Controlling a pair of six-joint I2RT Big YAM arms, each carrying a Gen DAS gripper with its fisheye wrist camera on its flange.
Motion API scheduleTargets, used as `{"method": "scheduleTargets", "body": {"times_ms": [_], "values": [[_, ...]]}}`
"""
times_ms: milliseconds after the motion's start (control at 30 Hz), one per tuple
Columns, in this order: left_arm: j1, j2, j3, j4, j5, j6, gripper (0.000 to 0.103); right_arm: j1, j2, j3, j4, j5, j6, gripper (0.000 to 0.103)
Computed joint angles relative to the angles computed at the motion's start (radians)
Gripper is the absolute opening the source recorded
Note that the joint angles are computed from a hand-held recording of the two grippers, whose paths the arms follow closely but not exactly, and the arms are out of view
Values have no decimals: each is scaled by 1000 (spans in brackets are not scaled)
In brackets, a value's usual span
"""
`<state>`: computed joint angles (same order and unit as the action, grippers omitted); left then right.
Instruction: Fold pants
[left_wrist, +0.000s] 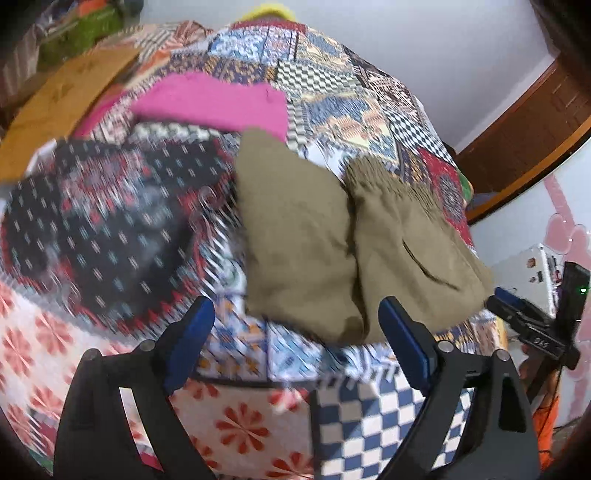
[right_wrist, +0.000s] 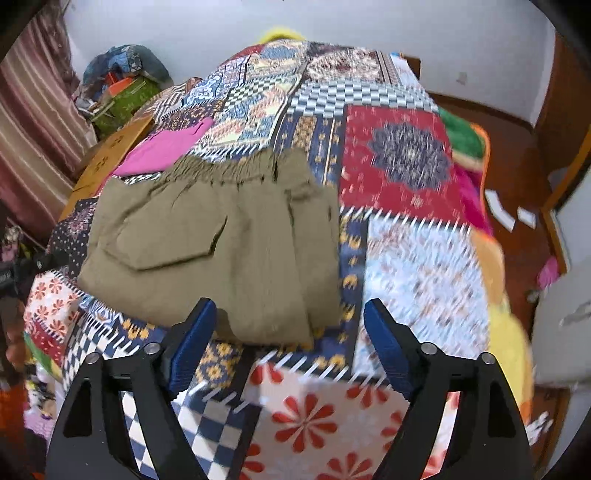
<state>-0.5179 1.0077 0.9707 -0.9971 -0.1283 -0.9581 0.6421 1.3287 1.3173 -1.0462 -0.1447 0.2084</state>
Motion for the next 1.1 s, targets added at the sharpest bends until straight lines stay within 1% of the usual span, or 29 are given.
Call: {"method": "scheduleTargets", "body": {"times_ms": [67,200,267,367,433,467,533,600,700,833,867,933,1100], "values": [[-30,-5,-20,39,14,-43,91,0,-4,-17,3,-17,20,80],[-43,-3,-67,147,126,-107,92,-4,-12,-43,22,-44,61,80],[-50,18,-65,161,139,-121,92,-9,-11,-42,29,-57,70,80],[-60,54,-41,168,132,-113,92,-17,-7,-35,41,-69,72,80],[-62,64,-25,202,152,-100,92,-22,-1,-28,48,-73,74,80],[-67,74,-11,208,150,-89,92,-25,4,-20,50,-70,75,80],[-76,100,23,189,120,-66,95,-25,6,-14,59,-64,77,80],[-65,127,34,190,128,-52,96,-28,11,-8,69,-69,72,80],[-33,162,25,205,159,-76,96,-31,37,9,69,-60,56,80],[-7,187,33,231,144,-77,97,-34,76,17,62,-52,34,81],[-2,188,32,237,144,-77,97,-36,81,17,63,-58,34,81],[9,202,38,245,141,-76,97,-39,95,12,74,-76,40,84],[19,239,59,251,111,-76,98,-45,120,16,86,-116,44,84]]}}
